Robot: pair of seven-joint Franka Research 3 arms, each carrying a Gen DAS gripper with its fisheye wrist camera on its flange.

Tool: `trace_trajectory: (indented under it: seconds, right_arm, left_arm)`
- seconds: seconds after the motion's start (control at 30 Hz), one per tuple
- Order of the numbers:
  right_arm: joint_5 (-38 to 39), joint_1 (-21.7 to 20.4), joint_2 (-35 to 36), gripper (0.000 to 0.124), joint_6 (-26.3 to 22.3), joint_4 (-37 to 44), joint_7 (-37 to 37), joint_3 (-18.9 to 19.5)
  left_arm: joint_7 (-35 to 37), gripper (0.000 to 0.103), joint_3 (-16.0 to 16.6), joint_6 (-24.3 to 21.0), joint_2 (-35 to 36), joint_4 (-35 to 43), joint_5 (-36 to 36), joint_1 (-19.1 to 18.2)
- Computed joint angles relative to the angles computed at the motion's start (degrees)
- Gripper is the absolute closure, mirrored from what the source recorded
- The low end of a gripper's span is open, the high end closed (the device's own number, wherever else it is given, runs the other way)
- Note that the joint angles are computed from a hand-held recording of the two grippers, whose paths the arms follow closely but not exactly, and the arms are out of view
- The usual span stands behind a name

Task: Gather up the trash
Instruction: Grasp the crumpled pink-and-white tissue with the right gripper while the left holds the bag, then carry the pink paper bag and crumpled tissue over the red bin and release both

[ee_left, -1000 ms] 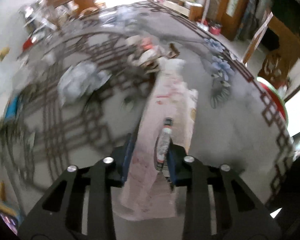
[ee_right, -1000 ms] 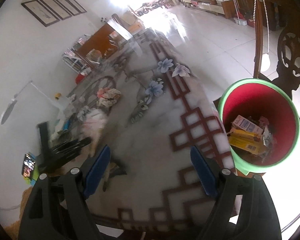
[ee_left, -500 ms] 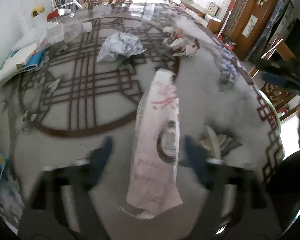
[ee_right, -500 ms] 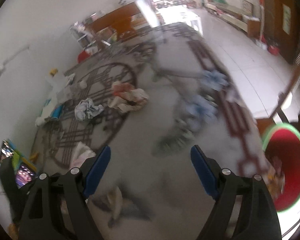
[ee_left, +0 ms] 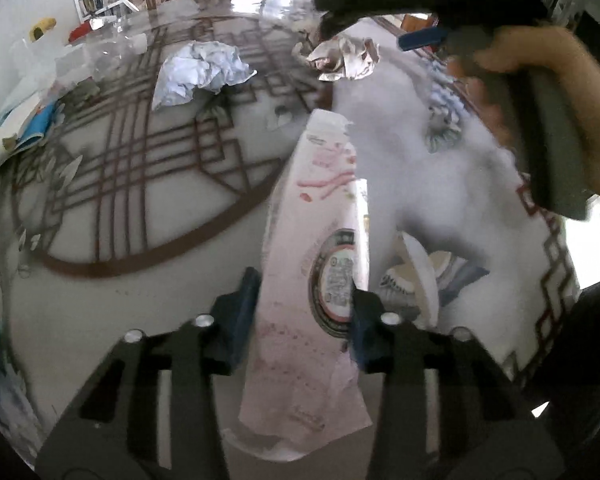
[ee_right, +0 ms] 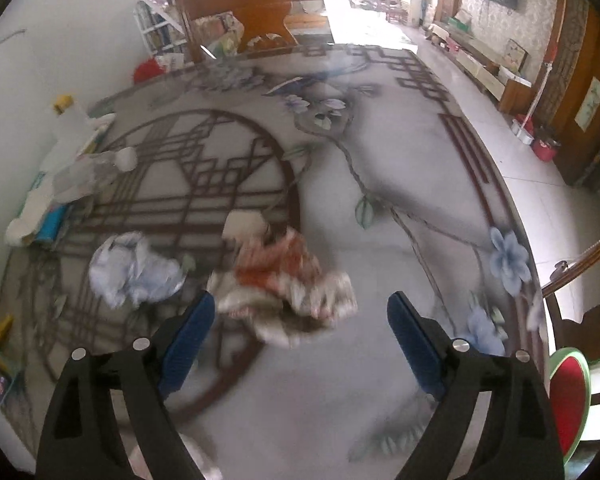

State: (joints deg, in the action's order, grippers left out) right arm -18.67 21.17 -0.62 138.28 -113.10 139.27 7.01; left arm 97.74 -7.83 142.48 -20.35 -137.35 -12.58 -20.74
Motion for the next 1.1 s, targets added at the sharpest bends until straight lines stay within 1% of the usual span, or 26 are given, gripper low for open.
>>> trace_trajectory:
  seconds: [0.07,0.13,0.2,0.23,0.27,0.33,0.37,0.5,0.63,0.83,0.97,1.1]
  right_arm:
    - [-0.1,0.0,2.8,0.039,-1.7,2.7,-0.5,-0.2]
    - [2.0,0.3,5.7,0.039,-3.4,5.4,-2.8,-0.7]
    - [3.9,0.6,6.8,0.05,-3.6,6.0,-4.0,-1.3]
    - [4.5,0.9,7.0,0.061,-3.5,5.9,-4.2,-1.5]
    - [5.4,0.9,6.6,0.063,-2.0,4.9,-4.4,-1.7]
    - [4.6,1.4,5.4,0.073,-0.3,3.4,-3.7,-1.9]
    - [5.2,1.3,4.6,0.075,0.3,2.5,-4.5,-1.9]
    - [7.3,1.2,-0.1,0.076,3.5,-2.5,-5.9,-0.9]
    - [9.3,0.7,-6.6,0.076,6.3,-8.9,-5.9,0.8]
    - [11.4,-1.1,-18.0,0.075,9.8,-18.9,-2.5,4.7]
    - [11.2,-2.6,-23.3,0.075,9.5,-22.8,-0.4,8.0]
    - [11.9,-3.2,-27.6,0.075,8.7,-26.0,0.9,9.9]
  left_arm:
    - [1.3,0.065,1.3,0.4,-0.5,-0.2,-3.3,-0.8]
    - [1.1,0.065,1.1,1.6,-1.1,-0.7,-3.4,-0.5]
    - [0.6,0.065,1.1,2.2,-1.2,-0.7,-3.5,-0.4]
    - [0.5,0.065,1.3,2.3,-1.1,-0.6,-3.8,-0.4]
    - [0.3,0.065,1.4,2.2,-1.1,-0.5,-4.1,-0.4]
    - [0.2,0.065,1.6,2.1,-1.0,-0.4,-4.5,-0.4]
    - [0.1,0.065,1.6,2.2,-1.1,-0.4,-4.7,-0.4]
    - [-0.2,0.065,1.9,3.1,-1.7,-0.7,-5.8,-0.5]
    - [0.5,0.065,3.4,4.2,-1.8,-0.6,-9.5,-1.4]
    - [-0.3,0.065,3.5,5.6,-2.9,-1.4,-11.1,-1.1]
    - [-0.8,0.065,3.5,6.5,-3.3,-1.7,-10.6,-1.1]
    - [-1.2,0.065,3.7,7.2,-3.6,-2.1,-10.3,-1.3]
